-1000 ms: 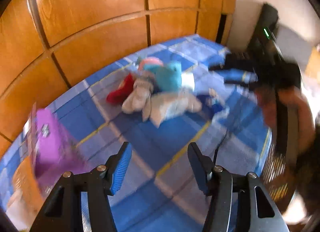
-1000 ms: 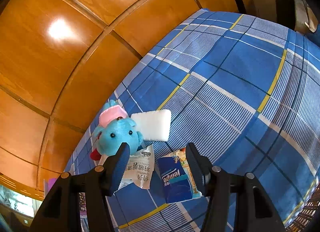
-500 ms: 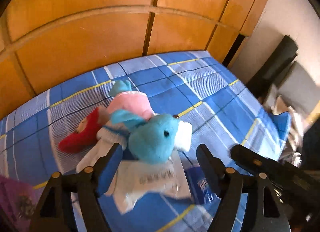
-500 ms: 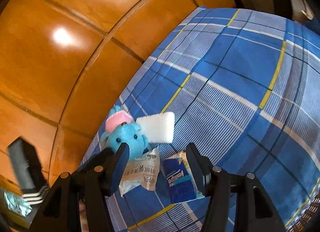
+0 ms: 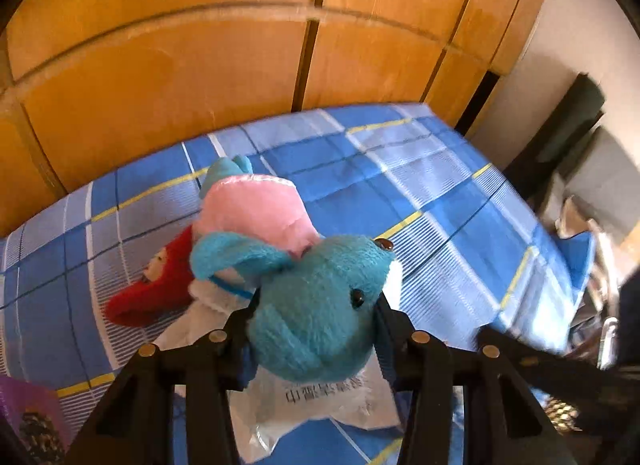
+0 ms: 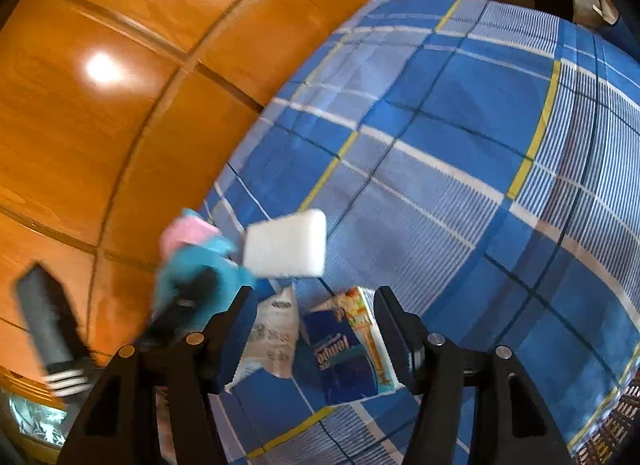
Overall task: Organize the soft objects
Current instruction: 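Close the left tool on the blue plush elephant while the right tool reaches toward the blue Tempo tissue pack, then carry the blue elephant into the gold tray with the left tool while the right tool grasps the Tempo pack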
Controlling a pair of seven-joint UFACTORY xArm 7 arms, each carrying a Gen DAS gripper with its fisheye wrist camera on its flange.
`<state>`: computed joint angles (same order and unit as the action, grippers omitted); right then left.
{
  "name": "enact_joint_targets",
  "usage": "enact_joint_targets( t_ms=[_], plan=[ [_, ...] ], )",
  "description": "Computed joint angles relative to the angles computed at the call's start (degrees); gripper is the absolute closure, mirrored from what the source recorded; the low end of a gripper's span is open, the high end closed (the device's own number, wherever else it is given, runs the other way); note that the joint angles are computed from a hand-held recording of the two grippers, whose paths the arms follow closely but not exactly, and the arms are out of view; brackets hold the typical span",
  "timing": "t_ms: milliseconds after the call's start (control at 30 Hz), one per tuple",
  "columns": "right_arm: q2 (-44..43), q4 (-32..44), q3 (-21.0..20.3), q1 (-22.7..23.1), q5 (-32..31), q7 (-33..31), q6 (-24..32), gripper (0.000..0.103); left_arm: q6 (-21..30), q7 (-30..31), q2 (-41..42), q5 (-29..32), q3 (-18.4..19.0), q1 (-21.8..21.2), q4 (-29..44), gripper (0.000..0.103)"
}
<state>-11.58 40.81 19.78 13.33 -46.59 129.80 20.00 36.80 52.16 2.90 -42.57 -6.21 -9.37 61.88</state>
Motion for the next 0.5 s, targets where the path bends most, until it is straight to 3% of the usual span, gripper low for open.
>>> enact_joint_targets(
  t_ms=[167, 500],
  plan=[
    [3.67, 0.77, -3.53, 3.56, 12.97, -12.44, -0.99, 0.042, 2.51, -1.26, -1.67, -0.45, 1.11, 0.96, 2.55, 0.056],
    [8.3, 6.33, -5.51, 7.66, 23.79, -27.48, 7.09, 0.04, 0.86, -7.76, -1.85, 4.36, 4.58, 5.11, 11.47, 0.055]
  ],
)
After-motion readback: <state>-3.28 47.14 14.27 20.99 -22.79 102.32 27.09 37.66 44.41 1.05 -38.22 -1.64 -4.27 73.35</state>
